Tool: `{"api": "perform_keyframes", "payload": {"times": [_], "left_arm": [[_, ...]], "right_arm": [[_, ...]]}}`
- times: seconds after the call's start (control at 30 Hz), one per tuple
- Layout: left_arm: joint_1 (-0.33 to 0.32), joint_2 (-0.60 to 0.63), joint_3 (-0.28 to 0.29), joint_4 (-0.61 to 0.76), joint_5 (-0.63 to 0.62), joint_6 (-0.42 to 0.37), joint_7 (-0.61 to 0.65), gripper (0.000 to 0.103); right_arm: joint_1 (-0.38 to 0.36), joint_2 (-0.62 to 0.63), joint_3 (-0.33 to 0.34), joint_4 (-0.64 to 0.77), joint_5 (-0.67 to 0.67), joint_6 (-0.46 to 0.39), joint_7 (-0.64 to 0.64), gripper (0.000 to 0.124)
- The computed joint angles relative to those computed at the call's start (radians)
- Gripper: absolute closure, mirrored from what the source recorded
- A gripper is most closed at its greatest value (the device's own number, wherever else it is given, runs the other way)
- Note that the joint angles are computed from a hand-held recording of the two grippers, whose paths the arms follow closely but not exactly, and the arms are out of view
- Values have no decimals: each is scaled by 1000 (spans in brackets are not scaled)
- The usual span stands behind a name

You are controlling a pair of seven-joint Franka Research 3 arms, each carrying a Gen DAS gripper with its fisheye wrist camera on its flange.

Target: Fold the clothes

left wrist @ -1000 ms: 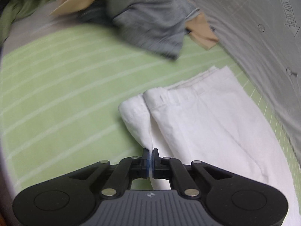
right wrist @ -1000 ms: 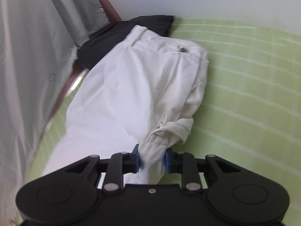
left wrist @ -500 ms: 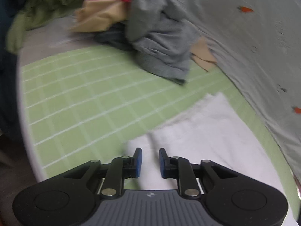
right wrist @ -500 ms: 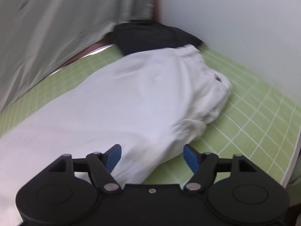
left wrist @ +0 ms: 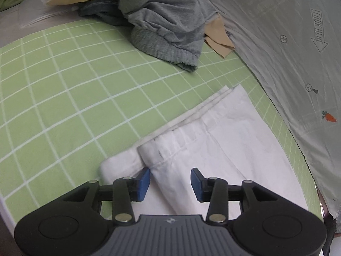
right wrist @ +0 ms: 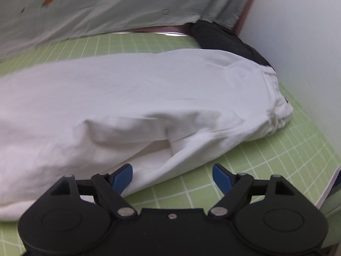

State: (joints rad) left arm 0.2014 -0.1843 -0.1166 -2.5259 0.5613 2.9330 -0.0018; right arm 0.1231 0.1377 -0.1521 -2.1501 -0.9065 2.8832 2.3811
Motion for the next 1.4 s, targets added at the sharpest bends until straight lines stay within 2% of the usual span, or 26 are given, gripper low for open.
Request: {"api": "perform_keyframes", "payload": {"times": [0.07, 0.23, 0.33, 0.43, 0.53, 0.63, 0.67, 0.73, 0.8, 0.83, 0.87, 0.9, 0.93, 1.0, 1.07, 1.17, 1.3, 1.37, 1.4], "left_arm": [[-11, 13, 12, 11, -21, 4, 36, 60], [-29, 34, 30, 26, -71, 6, 115, 62], [-38, 39, 41, 31, -109, -2, 163, 75], [-41, 36, 50, 20, -149, 16, 195, 76], [-29, 26, 40, 16, -145, 19, 199, 77], [-22, 22, 32, 14, -137, 17, 196, 77], [-23, 22, 32, 14, -139, 16, 198, 77], [-25, 23, 34, 12, -150, 19, 202, 77], [-23, 23, 33, 9, -153, 27, 200, 77], [-21, 23, 32, 8, -152, 30, 197, 77], [-19, 23, 31, 7, -149, 32, 195, 77], [-15, 24, 28, 6, -142, 36, 189, 77], [-8, 25, 23, 6, -128, 40, 177, 77], [4, 26, 13, 6, -97, 51, 151, 87], [13, 26, 8, 3, -73, 74, 132, 97], [39, 14, -15, 7, -5, 78, 74, 99], [117, -73, -85, -3, 183, 94, -42, 100], [122, -142, -92, -24, 228, 95, -22, 100], [111, -174, -86, -40, 221, 88, -2, 100]], "right_arm": [[20, 8, -6, 14, -93, -13, 30, 41], [31, 67, 6, 79, -104, -42, -57, 41], [51, 105, -5, 121, -117, -57, -115, 41], [77, 129, -31, 153, -178, -53, -118, 42], [127, 118, -68, 162, -411, -81, -5, 45], [131, 83, -57, 146, -637, -100, 147, 45], [118, 82, -46, 143, -646, -89, 137, 45], [78, 102, -15, 151, -554, -65, 15, 47], [49, 123, 9, 163, -476, -54, -81, 53], [47, 132, 8, 172, -472, -55, -82, 55], [44, 138, 6, 179, -466, -46, -81, 61], [42, 138, 3, 182, -458, -33, -72, 71], [39, 139, -1, 185, -450, -21, -64, 76], [32, 132, -9, 182, -429, 12, -43, 94], [20, 114, -19, 168, -400, 56, -19, 103], [19, 83, -41, 146, -439, 105, 23, 109], [4, 15, -37, 120, -647, 113, 209, 113], [-27, -30, -19, 91, -633, 123, 239, 113], [-46, -44, -8, 68, -574, 133, 201, 113]]}}
